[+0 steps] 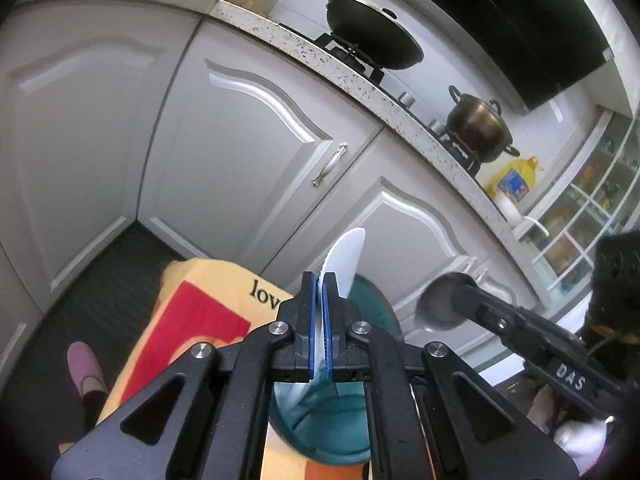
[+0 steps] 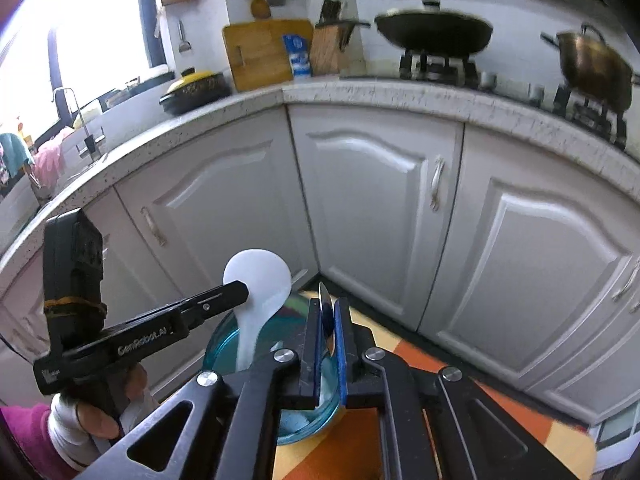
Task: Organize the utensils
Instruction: 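Carry both spoons into the teal-lidded cup and open both grippers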
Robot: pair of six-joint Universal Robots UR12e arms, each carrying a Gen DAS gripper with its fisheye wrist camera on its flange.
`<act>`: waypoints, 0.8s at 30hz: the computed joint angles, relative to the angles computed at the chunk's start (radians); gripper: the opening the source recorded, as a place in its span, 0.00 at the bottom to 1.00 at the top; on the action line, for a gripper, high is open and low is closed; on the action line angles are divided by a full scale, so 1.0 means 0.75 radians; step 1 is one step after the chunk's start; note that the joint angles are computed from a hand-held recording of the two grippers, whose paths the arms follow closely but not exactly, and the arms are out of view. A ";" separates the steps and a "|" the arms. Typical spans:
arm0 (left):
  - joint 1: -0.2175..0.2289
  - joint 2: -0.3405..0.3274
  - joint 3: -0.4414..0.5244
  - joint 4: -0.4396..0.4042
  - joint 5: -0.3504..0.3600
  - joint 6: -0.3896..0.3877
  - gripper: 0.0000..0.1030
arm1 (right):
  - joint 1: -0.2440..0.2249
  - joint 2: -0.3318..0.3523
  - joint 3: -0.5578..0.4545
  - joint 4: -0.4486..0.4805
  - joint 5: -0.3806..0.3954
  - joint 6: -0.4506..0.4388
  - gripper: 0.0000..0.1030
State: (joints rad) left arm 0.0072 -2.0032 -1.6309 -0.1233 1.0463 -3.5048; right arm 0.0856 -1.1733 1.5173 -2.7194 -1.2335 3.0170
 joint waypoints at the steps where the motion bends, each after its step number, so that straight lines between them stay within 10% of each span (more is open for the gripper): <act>1: -0.002 0.004 -0.003 -0.006 0.005 0.013 0.01 | -0.002 0.002 0.000 0.004 0.012 0.010 0.05; 7: -0.005 0.020 -0.015 -0.068 0.023 0.007 0.05 | -0.020 0.018 -0.026 0.121 0.092 0.048 0.14; 12: -0.005 0.041 -0.025 -0.083 0.009 0.021 0.43 | -0.042 -0.005 0.008 0.072 0.145 0.112 0.24; 24: -0.055 0.137 -0.054 -0.265 0.170 0.194 0.43 | -0.074 -0.100 0.126 0.021 0.140 0.118 0.28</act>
State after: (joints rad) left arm -0.0343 -1.9003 -1.6712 -0.3221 1.1735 -3.3594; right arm 0.0300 -1.2481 1.6118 -2.7035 -1.1286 3.1057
